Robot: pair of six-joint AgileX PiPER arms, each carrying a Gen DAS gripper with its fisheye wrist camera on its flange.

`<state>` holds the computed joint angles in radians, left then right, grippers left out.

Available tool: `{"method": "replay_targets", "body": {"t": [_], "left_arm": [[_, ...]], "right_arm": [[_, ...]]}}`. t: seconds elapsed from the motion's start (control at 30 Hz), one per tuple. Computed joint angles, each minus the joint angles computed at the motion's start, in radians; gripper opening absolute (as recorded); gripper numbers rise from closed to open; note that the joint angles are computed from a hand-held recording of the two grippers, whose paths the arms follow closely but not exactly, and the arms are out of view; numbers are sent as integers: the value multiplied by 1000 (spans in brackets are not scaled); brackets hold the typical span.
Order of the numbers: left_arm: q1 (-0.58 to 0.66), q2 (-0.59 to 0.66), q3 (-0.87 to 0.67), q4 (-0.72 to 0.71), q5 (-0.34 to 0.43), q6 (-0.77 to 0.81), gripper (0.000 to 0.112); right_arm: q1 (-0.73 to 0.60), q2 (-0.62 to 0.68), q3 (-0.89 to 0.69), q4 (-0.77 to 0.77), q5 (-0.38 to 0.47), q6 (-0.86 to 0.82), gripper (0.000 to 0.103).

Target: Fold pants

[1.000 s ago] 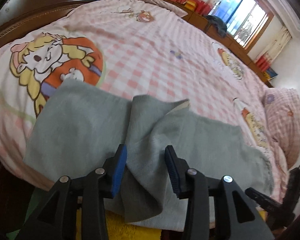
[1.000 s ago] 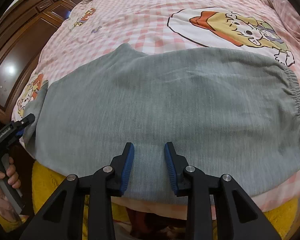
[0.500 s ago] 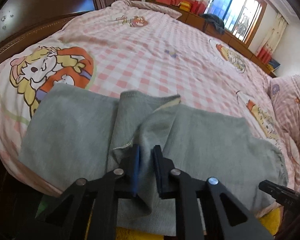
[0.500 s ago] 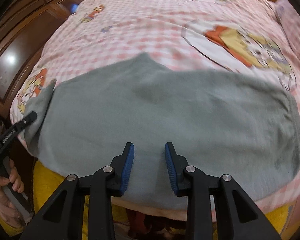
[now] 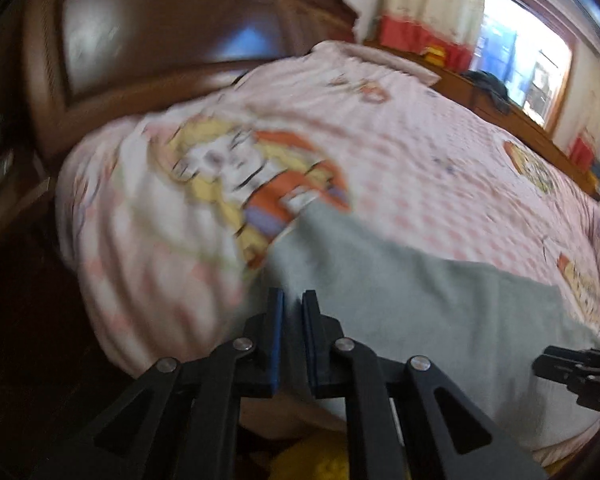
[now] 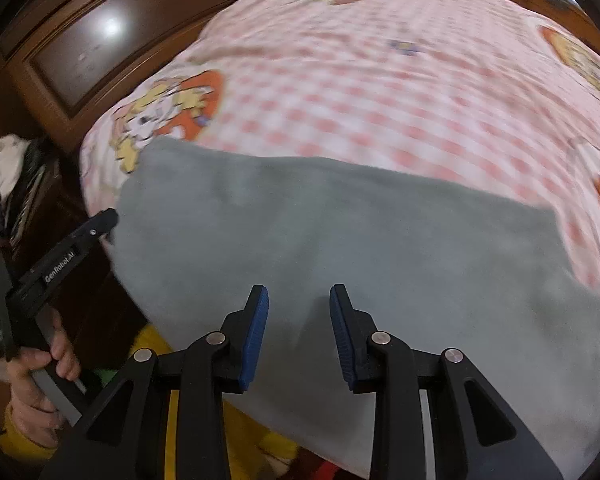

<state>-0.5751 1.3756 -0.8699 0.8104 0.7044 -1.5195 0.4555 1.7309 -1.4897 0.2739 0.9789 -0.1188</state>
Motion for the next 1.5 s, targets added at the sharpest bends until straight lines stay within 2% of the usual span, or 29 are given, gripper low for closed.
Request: {"method": "replay_targets", "body": {"t": [0.07, 0.2, 0.33, 0.5, 0.63, 0.73, 0.87, 0.97, 1.03, 1.07, 1.13, 1.2, 1.23, 1.27, 1.5], "left_arm": [[43, -31, 41, -24, -36, 0, 14], [107, -94, 98, -67, -85, 37, 14], [182, -152, 157, -177, -181, 104, 14], [232, -183, 201, -314, -267, 197, 14], [227, -177, 205, -349, -301, 236, 14], [189, -162, 191, -253, -288, 144, 14], [123, -114, 142, -134, -215, 63, 14], [42, -72, 102, 1, -122, -38, 14], [16, -49, 79, 37, -92, -49, 14], [15, -42, 73, 43, -100, -46, 14], [28, -41, 73, 50, -172, -46, 15], [65, -43, 93, 32, -297, -32, 25], [81, -38, 97, 3, -343, -11, 32], [87, -25, 97, -13, -365, -9, 34], [77, -3, 90, -19, -349, -43, 34]], "right_arm": [[22, 39, -60, 9, 27, -5, 33], [64, 139, -212, 44, 79, -29, 33], [97, 237, -363, 90, 147, -19, 33], [129, 261, -397, 115, 155, -18, 33], [122, 230, -333, 104, 116, 16, 33], [102, 206, -284, 103, 99, 31, 33], [66, 163, -202, 120, 69, 32, 33], [33, 129, -133, 155, 42, 21, 33], [16, 111, -96, 172, 25, 10, 33], [11, 105, -85, 176, 21, 7, 33], [-6, 90, -58, 189, 12, -4, 33], [-21, 75, -35, 203, 4, -16, 33], [-28, 68, -24, 209, 0, -21, 33], [-31, 64, -16, 212, -5, -24, 33], [-55, 53, 16, 237, -18, -44, 33]]}}
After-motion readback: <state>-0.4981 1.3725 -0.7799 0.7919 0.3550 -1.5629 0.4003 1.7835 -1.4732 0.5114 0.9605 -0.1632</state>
